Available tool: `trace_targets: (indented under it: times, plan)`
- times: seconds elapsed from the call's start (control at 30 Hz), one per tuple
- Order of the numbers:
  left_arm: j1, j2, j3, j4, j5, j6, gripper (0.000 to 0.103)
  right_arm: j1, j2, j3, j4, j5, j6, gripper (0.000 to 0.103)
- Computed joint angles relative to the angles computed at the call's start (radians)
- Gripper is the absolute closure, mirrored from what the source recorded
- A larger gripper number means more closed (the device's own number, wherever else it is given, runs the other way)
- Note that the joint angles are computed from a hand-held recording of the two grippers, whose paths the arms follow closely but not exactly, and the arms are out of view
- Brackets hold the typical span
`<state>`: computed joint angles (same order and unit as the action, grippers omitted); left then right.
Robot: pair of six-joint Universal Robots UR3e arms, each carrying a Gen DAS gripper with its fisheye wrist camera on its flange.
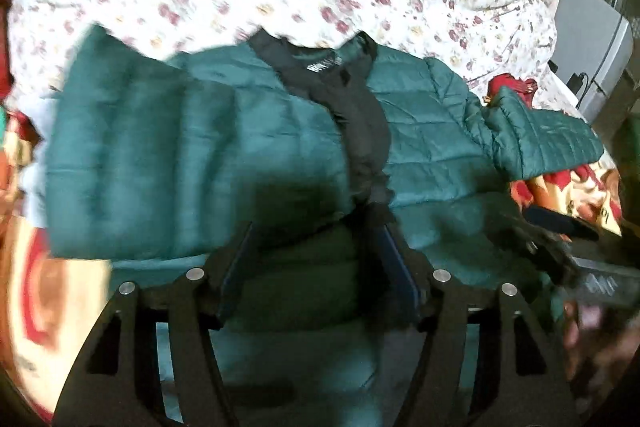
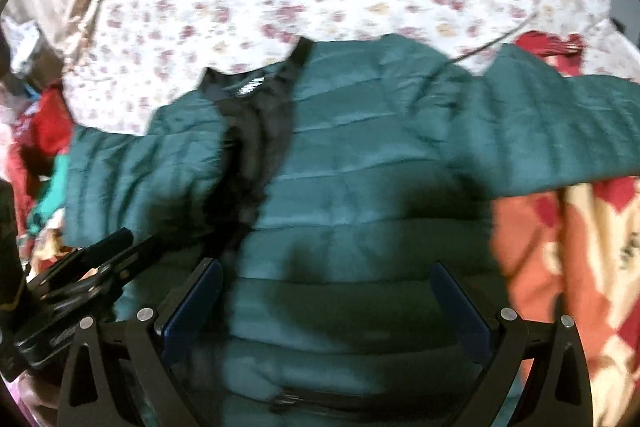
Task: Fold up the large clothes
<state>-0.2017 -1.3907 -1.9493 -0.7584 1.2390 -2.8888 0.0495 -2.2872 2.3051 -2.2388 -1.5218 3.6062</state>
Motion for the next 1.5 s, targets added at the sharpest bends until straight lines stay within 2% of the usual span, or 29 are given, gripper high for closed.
trace_targets:
  times: [0.1, 0.2, 0.33, 0.4, 0.5, 0.63, 0.77, 0.8, 0.83, 0.87, 0.9, 0.97, 1.0, 1.07, 1.3, 1.43, 1.5]
  plan:
    - [0.107, 0.133, -0.048, -0.038, -0.010, 0.083, 0.039, 0.048, 0.140, -0.036, -0.117, 0.028, 0.010, 0.000]
    - [0.239, 0.237, -0.100, -0.042, -0.039, 0.155, 0.039, 0.137, 0.352, -0.131, -0.244, 0.002, 0.005, 0.000]
    - [0.401, 0.289, -0.155, 0.014, -0.087, 0.163, 0.038, 0.189, 0.575, -0.250, -0.352, -0.011, 0.001, 0.000]
    - [0.440, 0.272, -0.165, 0.046, -0.089, 0.148, 0.035, 0.208, 0.682, -0.327, -0.380, -0.029, -0.006, 0.000]
    - [0.453, 0.189, -0.144, 0.087, -0.061, 0.116, 0.035, 0.209, 0.797, -0.417, -0.402, 0.001, -0.033, 0.003]
    - [0.469, 0.105, -0.131, 0.118, -0.054, 0.094, 0.035, 0.248, 0.924, -0.539, -0.376, -0.029, -0.084, 0.004]
    - [0.448, 0.043, -0.117, 0.135, -0.051, 0.071, 0.035, 0.255, 1.021, -0.593, -0.369, -0.026, -0.090, 0.016]
    - [0.443, 0.035, -0.117, 0.142, -0.049, 0.069, 0.035, 0.261, 1.034, -0.591, -0.391, -0.037, -0.082, 0.018]
    - [0.437, 0.031, -0.117, 0.151, -0.045, 0.066, 0.035, 0.266, 1.040, -0.591, -0.404, -0.048, -0.076, 0.027]
    - [0.434, 0.027, -0.117, 0.158, -0.045, 0.065, 0.035, 0.269, 1.043, -0.592, -0.412, -0.057, -0.070, 0.045]
    - [0.431, 0.024, -0.116, 0.162, -0.046, 0.063, 0.035, 0.266, 1.039, -0.582, -0.432, -0.050, -0.069, 0.052]
    - [0.424, 0.016, -0.107, 0.159, -0.042, 0.055, 0.035, 0.266, 1.023, -0.565, -0.466, -0.040, -0.080, 0.074]
    - [0.422, 0.013, -0.105, 0.158, -0.043, 0.052, 0.035, 0.275, 1.006, -0.553, -0.478, -0.053, -0.084, 0.077]
    - [0.415, 0.009, -0.102, 0.163, -0.037, 0.044, 0.035, 0.305, 0.982, -0.552, -0.488, -0.115, -0.096, 0.081]
    - [0.395, -0.007, -0.082, 0.143, -0.059, 0.013, 0.035, 0.312, 0.834, -0.493, -0.462, -0.229, -0.125, 0.081]
    - [0.336, -0.022, -0.066, 0.160, -0.029, -0.018, 0.035, 0.232, 0.686, -0.393, -0.454, -0.151, -0.111, 0.081]
    - [0.317, -0.031, -0.055, 0.162, -0.027, -0.031, 0.035, 0.232, 0.647, -0.388, -0.421, -0.201, -0.134, 0.081]
